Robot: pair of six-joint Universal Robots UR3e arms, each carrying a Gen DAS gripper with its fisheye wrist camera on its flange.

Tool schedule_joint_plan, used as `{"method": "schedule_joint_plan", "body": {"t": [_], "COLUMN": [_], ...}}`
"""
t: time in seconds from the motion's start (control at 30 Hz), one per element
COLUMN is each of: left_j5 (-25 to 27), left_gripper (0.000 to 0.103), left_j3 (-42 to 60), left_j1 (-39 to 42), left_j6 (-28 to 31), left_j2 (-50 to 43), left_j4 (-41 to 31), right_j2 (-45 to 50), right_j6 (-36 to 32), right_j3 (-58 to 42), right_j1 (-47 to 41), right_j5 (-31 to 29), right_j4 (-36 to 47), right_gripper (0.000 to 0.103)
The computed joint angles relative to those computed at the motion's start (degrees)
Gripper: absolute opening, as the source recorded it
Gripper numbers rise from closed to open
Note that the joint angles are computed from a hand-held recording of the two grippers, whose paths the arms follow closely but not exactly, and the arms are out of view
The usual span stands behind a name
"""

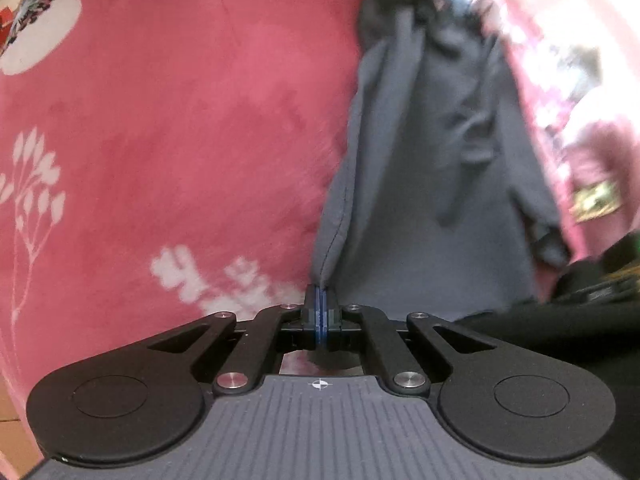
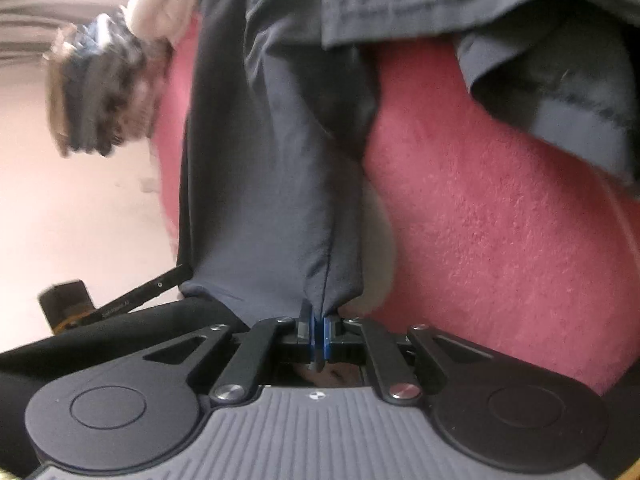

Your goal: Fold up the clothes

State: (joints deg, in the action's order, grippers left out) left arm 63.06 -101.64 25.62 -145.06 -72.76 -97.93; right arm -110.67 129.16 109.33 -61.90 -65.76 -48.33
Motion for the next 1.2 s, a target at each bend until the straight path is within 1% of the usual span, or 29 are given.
{"method": "schedule_joint_plan", "body": {"t": [0.13,0.2,0.23,0.3,0.33,0.37,0.4,0.43,0.53,0.6,0.67,0.7,0.77,0.83,0.9,0.93,1.0,1.07,1.1,1.17,1.2], "left_j5": [5.63,8.65,10.39,11.17,11.07,10.97,10.96,10.84,8.68,5.92,3.75,2.65,1.00,-0.19,-0.47,-0.52,-1.03,-1.90,-2.34,-2.73,-2.70], "left_gripper": [0.000,0.000,0.000,0.004,0.007,0.014,0.017,0.018,0.022,0.025,0.027,0.028,0.028,0.028,0.029,0.029,0.029,0.029,0.029,0.029,0.029], "left_j3": [-1.74,-1.65,-1.65,-0.63,-0.06,0.55,1.61,2.76,7.41,9.94,11.49,11.88,12.13,12.09,13.26,14.62,18.01,20.14,21.28,24.09,25.14], "left_j1": [-5.19,-7.80,-9.15,-9.00,-8.16,-7.31,-6.25,-5.21,-2.02,-1.96,-4.72,-6.96,-10.92,-14.42,-17.38,-18.65,-20.06,-20.77,-21.12,-21.73,-21.93], "left_j6": [-1.67,-0.80,-0.10,1.84,2.11,2.38,2.78,3.10,3.11,1.32,-2.88,-5.21,-8.93,-11.81,-16.02,-18.21,-21.83,-24.40,-25.45,-26.57,-26.46], "left_j2": [-2.92,-3.34,-3.42,-3.80,-3.69,-3.59,-3.41,-3.22,-3.60,-5.32,-8.79,-11.37,-15.95,-20.15,-25.33,-28.32,-33.92,-37.39,-39.05,-42.81,-44.08], "left_j4": [8.79,11.20,12.44,11.13,10.23,9.31,8.06,6.92,4.14,5.93,11.34,15.69,23.73,31.08,36.93,39.21,42.35,44.69,45.64,47.27,47.64], "right_j2": [-1.49,-2.38,-2.72,-3.05,-3.33,-3.92,-4.50,-5.40,-6.02,-3.71,-0.18,1.24,5.67,9.77,17.46,21.81,32.30,41.72,47.00,55.84,58.66], "right_j6": [4.01,5.83,6.62,6.35,5.52,4.74,3.98,2.36,-3.93,-6.91,-10.54,-10.95,-10.75,-9.04,-1.31,1.14,7.64,12.82,14.62,17.24,18.94], "right_j3": [3.59,4.24,4.40,3.83,3.17,1.99,0.70,-1.26,-8.97,-15.64,-23.10,-25.78,-29.80,-31.12,-34.13,-37.42,-44.77,-52.21,-57.69,-67.11,-69.43], "right_j1": [5.85,8.19,9.05,9.66,9.07,8.28,7.48,6.33,1.52,0.22,-0.65,-0.01,3.53,7.95,16.50,19.84,28.22,35.17,38.25,42.21,43.07], "right_j5": [-0.54,-1.94,-2.69,-3.84,-4.26,-5.05,-5.87,-6.86,-7.90,-4.97,0.48,3.81,11.47,19.04,22.63,22.76,21.15,17.75,15.86,12.32,10.73], "right_j4": [-6.03,-7.38,-7.91,-8.22,-7.50,-6.54,-5.62,-4.29,0.85,3.05,3.42,2.11,-4.00,-13.66,-26.67,-29.78,-37.74,-45.71,-47.89,-52.15,-55.30], "right_gripper": [0.006,0.015,0.024,0.029,0.034,0.039,0.041,0.046,0.047,0.047,0.047,0.048,0.049,0.049,0.049,0.049,0.049,0.048,0.048,0.048,0.048]}}
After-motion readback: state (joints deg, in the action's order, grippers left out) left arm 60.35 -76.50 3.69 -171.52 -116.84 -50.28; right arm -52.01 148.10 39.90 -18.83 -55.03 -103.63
